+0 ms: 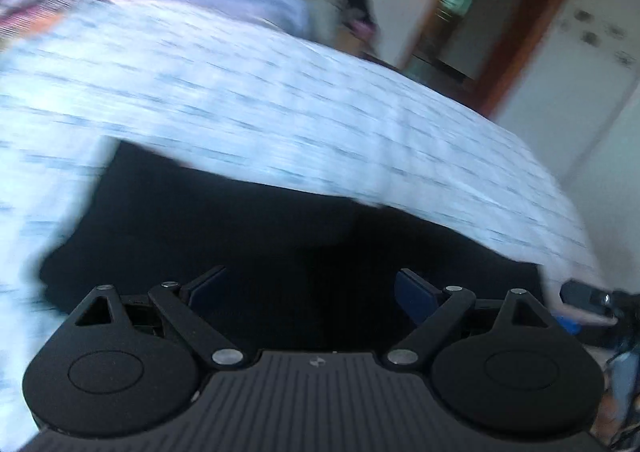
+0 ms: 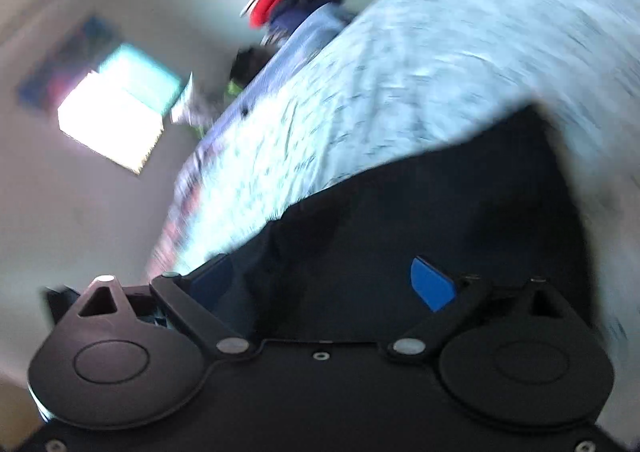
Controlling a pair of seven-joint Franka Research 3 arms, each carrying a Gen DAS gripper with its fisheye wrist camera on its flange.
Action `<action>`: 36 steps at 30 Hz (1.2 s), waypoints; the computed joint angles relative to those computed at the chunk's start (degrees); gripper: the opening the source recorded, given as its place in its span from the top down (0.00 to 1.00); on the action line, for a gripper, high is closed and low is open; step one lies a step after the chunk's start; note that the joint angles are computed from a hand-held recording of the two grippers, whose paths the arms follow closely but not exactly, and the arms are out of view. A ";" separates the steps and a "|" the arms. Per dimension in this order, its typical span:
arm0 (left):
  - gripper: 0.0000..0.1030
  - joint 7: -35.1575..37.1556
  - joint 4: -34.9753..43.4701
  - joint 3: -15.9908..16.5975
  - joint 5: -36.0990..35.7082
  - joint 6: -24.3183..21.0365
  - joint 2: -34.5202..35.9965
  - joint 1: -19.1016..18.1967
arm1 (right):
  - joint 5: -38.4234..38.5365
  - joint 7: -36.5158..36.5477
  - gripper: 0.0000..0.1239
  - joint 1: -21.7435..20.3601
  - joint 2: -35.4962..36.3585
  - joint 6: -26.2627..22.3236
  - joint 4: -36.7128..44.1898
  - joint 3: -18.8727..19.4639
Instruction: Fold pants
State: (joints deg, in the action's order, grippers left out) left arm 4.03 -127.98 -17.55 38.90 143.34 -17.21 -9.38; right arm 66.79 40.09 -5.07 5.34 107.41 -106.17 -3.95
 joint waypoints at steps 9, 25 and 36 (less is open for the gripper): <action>0.11 7.01 -10.33 -1.29 -2.84 -24.85 -27.57 0.55 | -12.24 -2.01 0.21 8.68 2.66 11.02 2.23 4.63; 0.09 5.52 -13.05 -3.91 1.41 -17.20 -20.62 1.55 | 4.36 -41.92 0.18 17.36 -20.60 31.65 -22.68 3.43; 0.09 1.19 -16.47 -1.43 -2.23 -16.61 -24.41 0.95 | 11.89 -73.45 0.19 28.88 -26.18 49.32 -32.40 5.34</action>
State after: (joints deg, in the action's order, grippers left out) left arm 5.23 -144.45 -18.98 36.67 126.74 -41.62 -8.43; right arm 78.68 -33.36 23.81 -20.84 156.73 -138.57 1.39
